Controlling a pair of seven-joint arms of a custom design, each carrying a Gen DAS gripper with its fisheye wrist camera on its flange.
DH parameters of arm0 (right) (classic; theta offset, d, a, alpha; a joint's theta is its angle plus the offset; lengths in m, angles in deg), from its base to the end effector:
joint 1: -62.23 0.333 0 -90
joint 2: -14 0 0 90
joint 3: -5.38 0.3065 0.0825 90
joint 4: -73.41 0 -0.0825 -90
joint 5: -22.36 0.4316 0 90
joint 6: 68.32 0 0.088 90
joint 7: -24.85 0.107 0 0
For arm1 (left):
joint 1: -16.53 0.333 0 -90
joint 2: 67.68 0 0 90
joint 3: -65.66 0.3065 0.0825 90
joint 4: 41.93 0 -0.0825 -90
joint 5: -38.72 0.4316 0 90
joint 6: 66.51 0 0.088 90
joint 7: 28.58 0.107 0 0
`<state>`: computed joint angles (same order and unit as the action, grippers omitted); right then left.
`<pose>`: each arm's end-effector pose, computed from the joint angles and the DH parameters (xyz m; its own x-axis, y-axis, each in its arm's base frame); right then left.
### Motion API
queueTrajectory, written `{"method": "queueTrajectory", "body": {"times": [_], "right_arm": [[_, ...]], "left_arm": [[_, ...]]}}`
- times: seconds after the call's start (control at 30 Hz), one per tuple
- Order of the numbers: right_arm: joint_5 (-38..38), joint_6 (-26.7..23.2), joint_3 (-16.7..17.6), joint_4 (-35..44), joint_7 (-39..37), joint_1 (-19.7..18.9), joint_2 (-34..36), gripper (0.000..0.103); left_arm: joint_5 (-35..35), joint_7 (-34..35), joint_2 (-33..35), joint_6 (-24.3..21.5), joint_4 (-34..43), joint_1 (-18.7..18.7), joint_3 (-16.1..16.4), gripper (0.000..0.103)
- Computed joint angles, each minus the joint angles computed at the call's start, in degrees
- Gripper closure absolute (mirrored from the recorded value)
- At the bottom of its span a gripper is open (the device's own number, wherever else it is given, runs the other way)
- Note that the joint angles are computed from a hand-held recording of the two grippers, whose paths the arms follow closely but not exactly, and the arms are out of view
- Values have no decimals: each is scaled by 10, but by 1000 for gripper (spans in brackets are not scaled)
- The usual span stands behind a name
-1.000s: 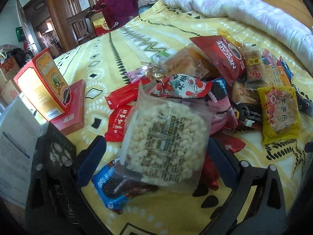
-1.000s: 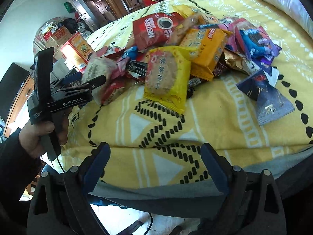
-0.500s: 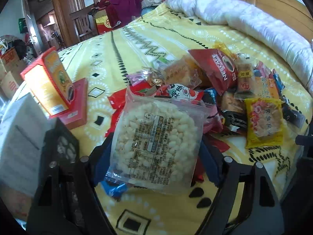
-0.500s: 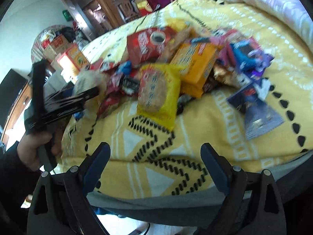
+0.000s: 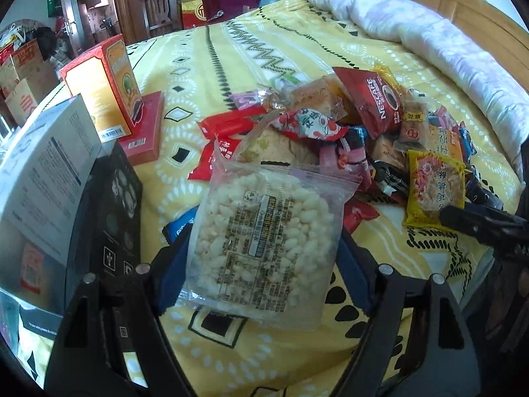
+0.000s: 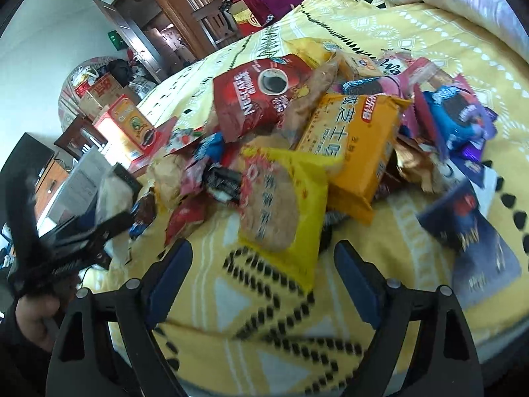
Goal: Organize snacks
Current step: 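Grasp the clear bag of white puffs with the left tool while the right grasps a yellow packet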
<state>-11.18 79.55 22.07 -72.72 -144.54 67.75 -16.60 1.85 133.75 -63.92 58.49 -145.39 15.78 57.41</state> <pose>0.4343 0.1899 0.4695 -0.6465 -0.6320 -0.4273 -0.3771 0.7516 -0.5412 0.6464 -0.1230 0.5172 -0.9001 -0.4356 -0.0078 -0.3403 0.7139 -0.6120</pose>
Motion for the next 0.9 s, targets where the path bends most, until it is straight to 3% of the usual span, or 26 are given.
{"method": "queueTrajectory", "body": {"times": [0.17, 0.27, 0.4, 0.43, 0.5, 0.57, 0.67, 0.73, 0.83, 0.9], "right_arm": [[10, -48, -2, 39, 12, -2, 33, 13], [20, -104, -11, 90, 1, 12, 84, 11], [-16, -141, -24, 123, 12, 29, 124, 10], [-25, -129, -31, 115, 18, 34, 121, 13], [-31, -107, -43, 94, 21, 42, 104, 34], [-41, -45, -51, 50, 35, 40, 70, 43], [-36, 4, -45, 10, 30, 35, 31, 48], [-30, 73, -47, -17, 13, 32, 9, 53], [7, 118, -70, -21, -89, 55, 9, 54], [37, 110, -84, -6, -155, 69, 26, 54]], "left_arm": [[-12, 19, -16, 5, -23, -4, -1, 22], [-20, 25, -24, 5, -33, -8, 0, 22], [-26, 36, -34, 6, -43, -12, 4, 22], [-26, 37, -34, 3, -43, -12, 5, 22], [-25, 34, -34, -1, -42, -12, 7, 22], [-23, 27, -32, -4, -41, -12, 9, 22], [-19, 16, -28, -12, -35, -10, 10, 22], [-23, 16, -27, -13, -33, -8, 11, 22], [-18, 6, -21, -17, -26, -6, 11, 22], [-11, -7, -15, -20, -18, -4, 10, 21]]}}
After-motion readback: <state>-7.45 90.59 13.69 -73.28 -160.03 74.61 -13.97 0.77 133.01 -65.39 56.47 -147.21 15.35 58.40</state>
